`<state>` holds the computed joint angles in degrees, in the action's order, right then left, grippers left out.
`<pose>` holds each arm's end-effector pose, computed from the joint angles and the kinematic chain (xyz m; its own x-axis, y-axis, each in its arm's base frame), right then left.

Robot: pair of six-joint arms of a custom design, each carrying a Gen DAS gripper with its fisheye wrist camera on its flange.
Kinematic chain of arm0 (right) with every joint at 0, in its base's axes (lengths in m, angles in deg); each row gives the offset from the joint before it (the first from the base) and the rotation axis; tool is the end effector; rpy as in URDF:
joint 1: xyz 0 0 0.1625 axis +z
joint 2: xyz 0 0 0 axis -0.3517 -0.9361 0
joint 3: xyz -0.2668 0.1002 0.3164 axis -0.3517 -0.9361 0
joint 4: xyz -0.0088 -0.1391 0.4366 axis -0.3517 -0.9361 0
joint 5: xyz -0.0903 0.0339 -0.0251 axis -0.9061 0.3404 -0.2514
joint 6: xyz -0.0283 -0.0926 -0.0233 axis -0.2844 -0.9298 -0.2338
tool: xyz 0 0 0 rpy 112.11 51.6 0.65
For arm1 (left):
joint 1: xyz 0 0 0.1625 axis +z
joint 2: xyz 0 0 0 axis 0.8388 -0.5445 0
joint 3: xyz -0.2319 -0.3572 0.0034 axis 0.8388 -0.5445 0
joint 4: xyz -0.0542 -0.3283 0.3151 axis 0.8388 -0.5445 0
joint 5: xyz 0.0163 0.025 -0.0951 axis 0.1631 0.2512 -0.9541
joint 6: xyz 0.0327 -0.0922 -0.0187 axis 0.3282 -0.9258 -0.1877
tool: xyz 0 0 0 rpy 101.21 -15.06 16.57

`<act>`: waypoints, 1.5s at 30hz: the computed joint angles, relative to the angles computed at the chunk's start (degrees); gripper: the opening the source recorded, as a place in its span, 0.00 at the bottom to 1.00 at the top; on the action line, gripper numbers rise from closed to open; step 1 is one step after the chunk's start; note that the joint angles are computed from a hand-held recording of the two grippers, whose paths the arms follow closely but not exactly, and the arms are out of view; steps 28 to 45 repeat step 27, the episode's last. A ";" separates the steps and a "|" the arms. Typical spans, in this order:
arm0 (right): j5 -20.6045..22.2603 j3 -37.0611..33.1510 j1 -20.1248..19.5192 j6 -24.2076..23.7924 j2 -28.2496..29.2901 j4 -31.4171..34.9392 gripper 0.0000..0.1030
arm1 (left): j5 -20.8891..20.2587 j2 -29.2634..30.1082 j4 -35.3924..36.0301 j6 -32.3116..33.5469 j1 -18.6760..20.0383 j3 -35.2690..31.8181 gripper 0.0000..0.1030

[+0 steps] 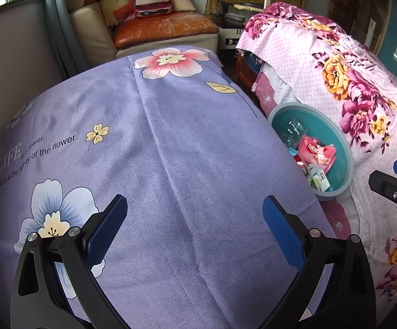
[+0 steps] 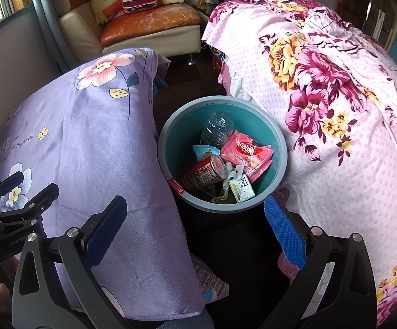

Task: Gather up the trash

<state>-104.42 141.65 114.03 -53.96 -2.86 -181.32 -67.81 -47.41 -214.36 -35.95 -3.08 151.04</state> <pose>0.1288 -0.7098 0.1604 -0.7220 -0.3327 0.6067 -0.5256 0.8339 -0.1682 -0.1883 -0.6329 0.0653 -0.6798 -0.2534 -0.6882 0.2473 0.8043 -0.5403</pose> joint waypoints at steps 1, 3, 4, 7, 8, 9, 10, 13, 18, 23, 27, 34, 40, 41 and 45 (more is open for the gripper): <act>-0.06 -0.06 0.10 0.02 -0.01 0.00 0.93 | 0.14 0.04 -0.11 0.12 -0.07 -0.02 0.96; -0.15 -0.07 0.25 -0.10 -0.03 -0.17 0.93 | 0.23 -0.03 -0.50 0.56 -0.19 0.09 0.96; -0.17 -0.07 0.30 -0.12 -0.03 -0.23 0.93 | 0.22 -0.09 -0.55 0.68 -0.25 0.12 0.96; -0.09 0.10 0.39 -0.30 -0.21 -0.55 0.93 | 0.37 -0.18 -0.43 0.74 -0.43 0.11 0.96; -0.02 0.15 0.40 -0.33 -0.29 -0.60 0.93 | 0.45 -0.24 -0.41 0.76 -0.52 0.15 0.96; -0.04 0.13 0.44 -0.32 -0.30 -0.59 0.93 | 0.52 -0.30 -0.45 0.80 -0.60 0.21 0.96; -0.02 0.25 0.45 -0.48 -0.41 -0.74 0.93 | 0.57 -0.36 -0.41 0.83 -0.67 0.21 0.96; 0.05 0.48 0.53 -0.50 -0.70 -0.74 0.93 | 0.93 -0.50 0.12 0.66 -0.86 0.22 0.96; 0.30 0.90 0.42 -0.42 -1.09 -1.01 0.93 | 1.07 -0.73 0.57 0.14 -1.16 0.35 0.96; 0.90 1.47 0.11 -0.44 -1.64 -1.23 0.93 | 1.81 -0.77 2.94 -1.61 -1.59 0.06 0.96; 1.23 1.92 -0.09 -0.50 -1.96 -1.49 0.93 | 1.58 -0.89 3.79 -2.47 -1.54 -0.04 0.96; 1.23 1.92 -0.09 -0.50 -1.96 -1.49 0.93 | 1.58 -0.89 3.79 -2.47 -1.54 -0.04 0.96; 1.23 1.92 -0.09 -0.50 -1.96 -1.49 0.93 | 1.58 -0.89 3.79 -2.47 -1.54 -0.04 0.96; 1.23 1.92 -0.09 -0.50 -1.96 -1.49 0.93 | 1.58 -0.89 3.79 -2.47 -1.54 -0.04 0.96; 1.23 1.92 -0.09 -0.50 -1.96 -1.49 0.93 | 1.58 -0.89 3.79 -2.47 -1.54 -0.04 0.96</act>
